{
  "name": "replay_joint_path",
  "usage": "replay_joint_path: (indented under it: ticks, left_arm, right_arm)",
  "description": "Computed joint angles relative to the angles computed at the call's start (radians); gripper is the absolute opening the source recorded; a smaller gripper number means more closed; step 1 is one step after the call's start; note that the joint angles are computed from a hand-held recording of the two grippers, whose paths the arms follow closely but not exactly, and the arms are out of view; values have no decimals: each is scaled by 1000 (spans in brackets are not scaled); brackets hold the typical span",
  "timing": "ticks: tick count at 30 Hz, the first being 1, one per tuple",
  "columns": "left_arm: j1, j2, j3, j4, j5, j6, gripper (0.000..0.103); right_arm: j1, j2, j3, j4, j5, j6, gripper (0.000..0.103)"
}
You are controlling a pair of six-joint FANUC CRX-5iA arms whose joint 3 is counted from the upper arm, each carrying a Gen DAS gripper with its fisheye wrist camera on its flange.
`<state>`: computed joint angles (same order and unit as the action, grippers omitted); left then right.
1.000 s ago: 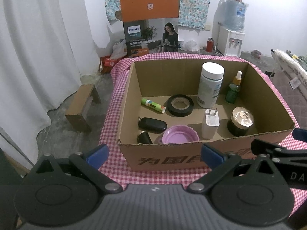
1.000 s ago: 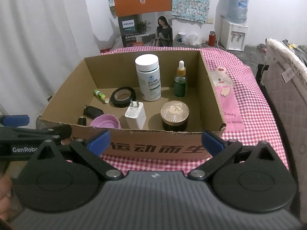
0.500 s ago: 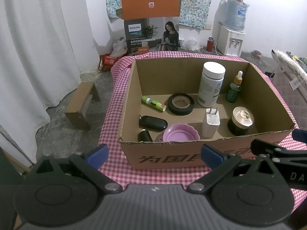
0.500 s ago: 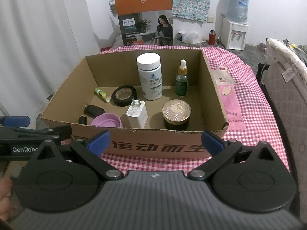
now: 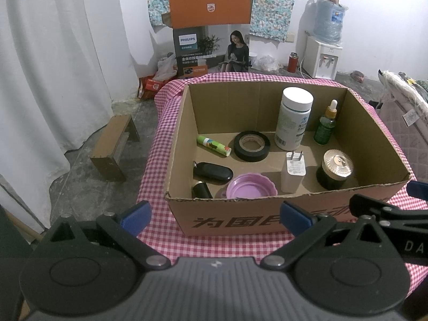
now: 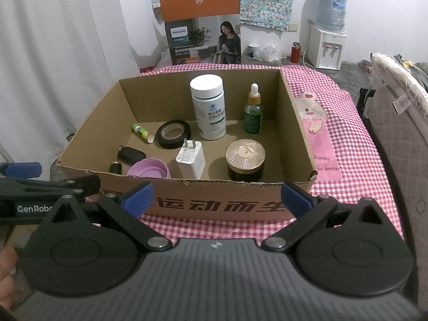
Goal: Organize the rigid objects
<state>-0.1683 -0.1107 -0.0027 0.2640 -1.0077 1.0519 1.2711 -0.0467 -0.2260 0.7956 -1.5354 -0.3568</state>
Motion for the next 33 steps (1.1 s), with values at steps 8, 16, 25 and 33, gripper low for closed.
replay_joint_path:
  ticks: [8,16,25,33]
  left_arm:
    - [-3,0,3,-3,0,4,103]
    - [-4,-1,3,-4,0,4,103]
    - [-4,-1,5,-4,0,5,103]
    - [-4,-1,6,-6,-2,7,103]
  right_arm:
    - [1,0,-1,1,-1,0,102]
    - [0,3,5,0,-4,3,102]
    - [0,2,4,1,-4,1,102]
    - [2,4,15,-1,-14,4,102]
